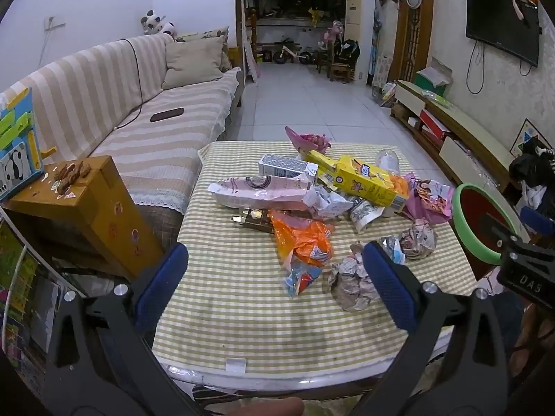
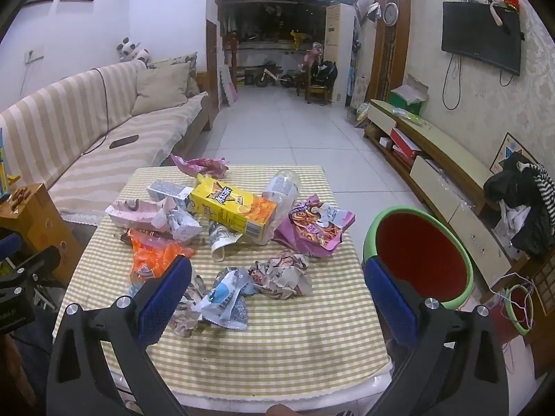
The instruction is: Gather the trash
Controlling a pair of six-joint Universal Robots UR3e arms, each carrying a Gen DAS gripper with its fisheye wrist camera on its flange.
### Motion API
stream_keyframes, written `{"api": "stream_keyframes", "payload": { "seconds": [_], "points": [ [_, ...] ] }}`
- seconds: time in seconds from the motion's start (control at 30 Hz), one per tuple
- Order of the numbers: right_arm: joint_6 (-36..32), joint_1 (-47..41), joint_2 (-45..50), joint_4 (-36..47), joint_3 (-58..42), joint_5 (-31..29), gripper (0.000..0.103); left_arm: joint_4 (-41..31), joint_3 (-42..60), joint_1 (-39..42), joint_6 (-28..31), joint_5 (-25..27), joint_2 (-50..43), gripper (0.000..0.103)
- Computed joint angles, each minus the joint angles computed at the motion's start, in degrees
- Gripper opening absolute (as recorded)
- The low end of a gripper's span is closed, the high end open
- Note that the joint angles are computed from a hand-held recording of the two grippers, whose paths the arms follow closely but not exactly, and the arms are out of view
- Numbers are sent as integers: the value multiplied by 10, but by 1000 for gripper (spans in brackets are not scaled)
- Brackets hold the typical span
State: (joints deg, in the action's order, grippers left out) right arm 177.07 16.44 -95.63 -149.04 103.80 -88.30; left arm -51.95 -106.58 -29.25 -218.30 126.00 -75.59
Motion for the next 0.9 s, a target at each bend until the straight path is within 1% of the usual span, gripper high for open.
{"api": "stream_keyframes", "payload": {
  "seconds": [0.9],
  "points": [
    [-8, 10, -6, -1, 8, -4, 96, -1, -13, 7, -3, -7, 15, 99]
  ]
}}
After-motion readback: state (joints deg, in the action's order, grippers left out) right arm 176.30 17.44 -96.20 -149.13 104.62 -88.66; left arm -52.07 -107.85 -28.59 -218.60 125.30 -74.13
